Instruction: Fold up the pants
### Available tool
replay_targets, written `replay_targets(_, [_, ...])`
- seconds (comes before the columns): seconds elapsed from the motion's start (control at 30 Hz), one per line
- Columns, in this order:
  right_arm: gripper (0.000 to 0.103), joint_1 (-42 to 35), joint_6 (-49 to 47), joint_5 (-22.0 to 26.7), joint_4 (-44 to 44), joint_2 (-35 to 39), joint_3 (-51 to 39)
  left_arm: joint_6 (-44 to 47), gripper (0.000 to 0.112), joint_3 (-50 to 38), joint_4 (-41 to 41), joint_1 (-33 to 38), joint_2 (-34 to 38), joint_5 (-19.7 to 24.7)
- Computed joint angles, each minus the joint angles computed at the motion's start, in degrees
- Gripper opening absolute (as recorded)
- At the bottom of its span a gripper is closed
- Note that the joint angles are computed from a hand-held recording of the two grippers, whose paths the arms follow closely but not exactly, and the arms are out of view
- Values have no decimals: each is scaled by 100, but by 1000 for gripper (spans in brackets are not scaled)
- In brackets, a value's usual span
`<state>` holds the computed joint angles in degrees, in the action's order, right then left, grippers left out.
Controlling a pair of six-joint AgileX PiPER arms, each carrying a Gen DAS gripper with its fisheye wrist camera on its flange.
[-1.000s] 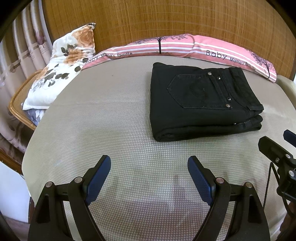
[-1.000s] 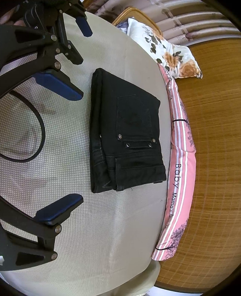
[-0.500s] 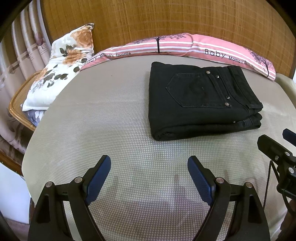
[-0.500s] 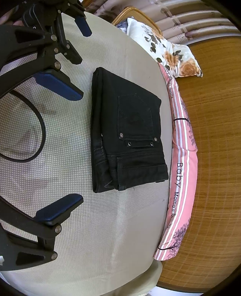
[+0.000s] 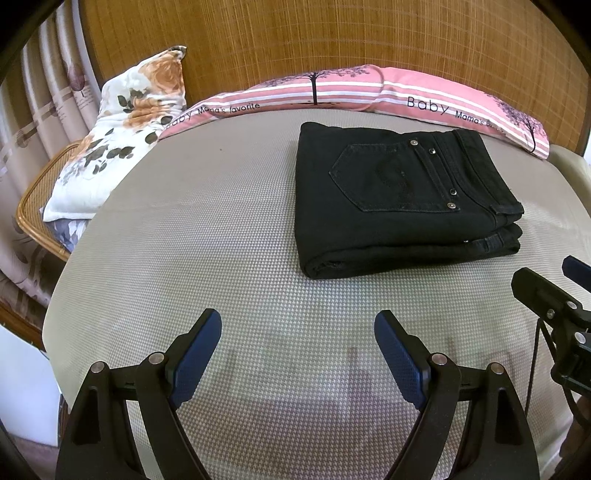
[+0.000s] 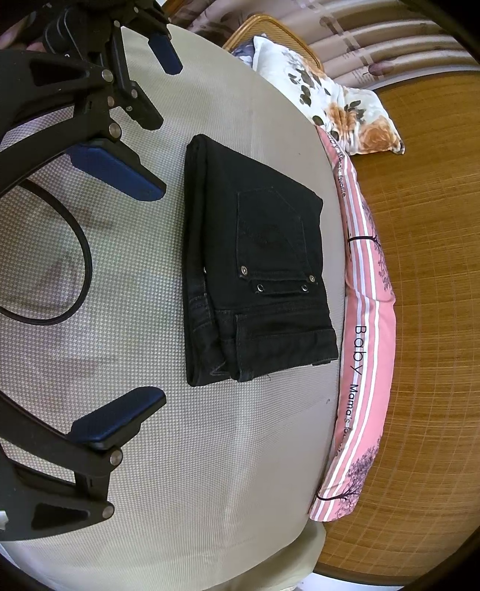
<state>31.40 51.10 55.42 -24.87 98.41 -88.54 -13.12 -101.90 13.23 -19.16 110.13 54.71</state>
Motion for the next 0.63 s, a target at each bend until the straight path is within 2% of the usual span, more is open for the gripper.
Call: replay_targets(0.63, [100,-86,-97,6,31,-5,-24,96,85,-135,-161,31,63,71])
